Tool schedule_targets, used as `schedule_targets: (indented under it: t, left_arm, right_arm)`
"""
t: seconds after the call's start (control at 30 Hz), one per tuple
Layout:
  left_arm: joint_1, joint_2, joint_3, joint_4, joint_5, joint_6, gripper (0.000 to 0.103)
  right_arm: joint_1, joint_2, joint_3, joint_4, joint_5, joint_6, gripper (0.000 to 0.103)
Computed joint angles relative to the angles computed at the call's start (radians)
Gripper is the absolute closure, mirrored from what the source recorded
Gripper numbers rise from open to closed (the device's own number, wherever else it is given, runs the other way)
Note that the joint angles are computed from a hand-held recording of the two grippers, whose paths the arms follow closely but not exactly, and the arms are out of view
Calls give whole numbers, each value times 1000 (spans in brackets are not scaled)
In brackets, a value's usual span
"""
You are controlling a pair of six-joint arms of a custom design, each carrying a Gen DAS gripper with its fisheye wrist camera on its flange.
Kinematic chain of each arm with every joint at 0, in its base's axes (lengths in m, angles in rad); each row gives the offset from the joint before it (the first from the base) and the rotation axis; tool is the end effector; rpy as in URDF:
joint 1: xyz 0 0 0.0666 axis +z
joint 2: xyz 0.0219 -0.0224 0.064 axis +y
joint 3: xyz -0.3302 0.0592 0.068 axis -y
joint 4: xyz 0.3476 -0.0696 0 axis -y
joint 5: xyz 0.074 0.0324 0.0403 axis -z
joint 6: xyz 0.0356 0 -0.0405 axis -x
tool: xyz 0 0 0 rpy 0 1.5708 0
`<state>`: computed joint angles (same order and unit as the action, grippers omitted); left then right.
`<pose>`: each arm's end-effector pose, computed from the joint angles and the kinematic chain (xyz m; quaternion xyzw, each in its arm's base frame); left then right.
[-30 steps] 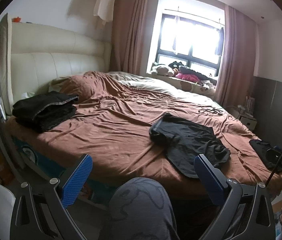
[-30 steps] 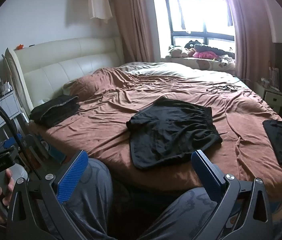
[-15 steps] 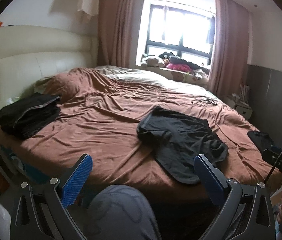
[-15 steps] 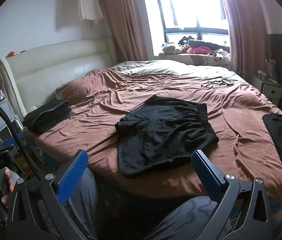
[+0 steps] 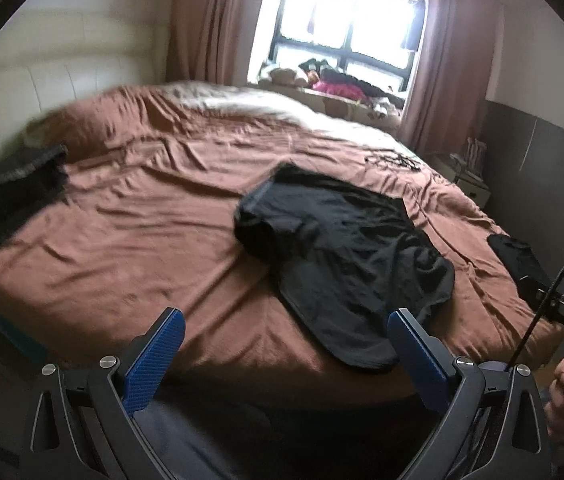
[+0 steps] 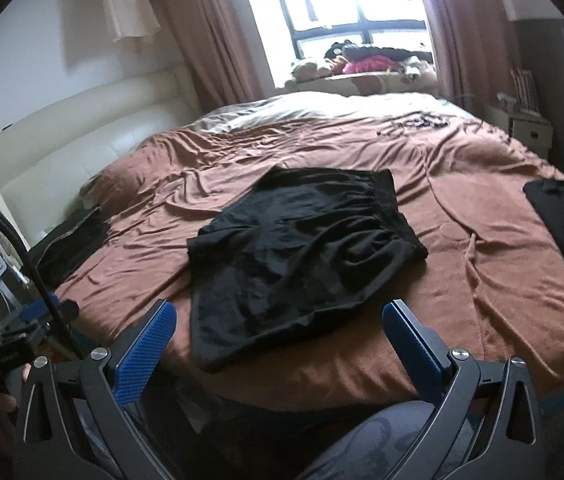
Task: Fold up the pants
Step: 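Move both tools down toward the black shorts' waistband and leg hem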
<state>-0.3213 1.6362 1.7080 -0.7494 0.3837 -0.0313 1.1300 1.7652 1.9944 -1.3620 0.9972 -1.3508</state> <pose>0.5093 -0.1840 0.4133 0.2364 0.8572 -0.2314 0.3947 0.2537 0.4667 0.4358 0.1977 0.8406 0.0291 0.5034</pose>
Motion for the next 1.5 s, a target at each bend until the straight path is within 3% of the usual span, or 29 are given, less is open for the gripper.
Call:
schedule_targets:
  t: [0.27, 0.37, 0.53, 0.63, 0.7, 1.0, 1.17, 1.37, 1.5]
  left_arm:
    - [-28, 121, 127, -111, 21, 5, 3]
    - [-36, 172, 186, -164, 49, 12, 16]
    - [-45, 268, 300, -288, 115, 40, 30]
    - [-52, 318, 358, -350, 147, 56, 38]
    - [-57, 342, 384, -379, 157, 69, 39]
    - [-75, 467, 538, -526, 216, 106, 47]
    - [-78, 517, 604, -556, 234, 153, 47]
    - [-74, 550, 643, -523, 249, 197, 47]
    - [-70, 531, 604, -494, 257, 226, 47]
  right_arm:
    - [-62, -74, -141, 129, -58, 34, 0]
    - [-77, -95, -184, 179, -67, 59, 0]
    - [-108, -149, -288, 298, -102, 96, 8]
    - [-135, -181, -355, 385, -151, 123, 19]
    - [-151, -200, -396, 439, -182, 137, 25]
    - [-211, -265, -538, 632, -274, 200, 32]
    - [-241, -282, -594, 686, -323, 166, 32]
    - [-253, -312, -651, 742, -350, 139, 32]
    - [-253, -307, -645, 741, -347, 136, 32]
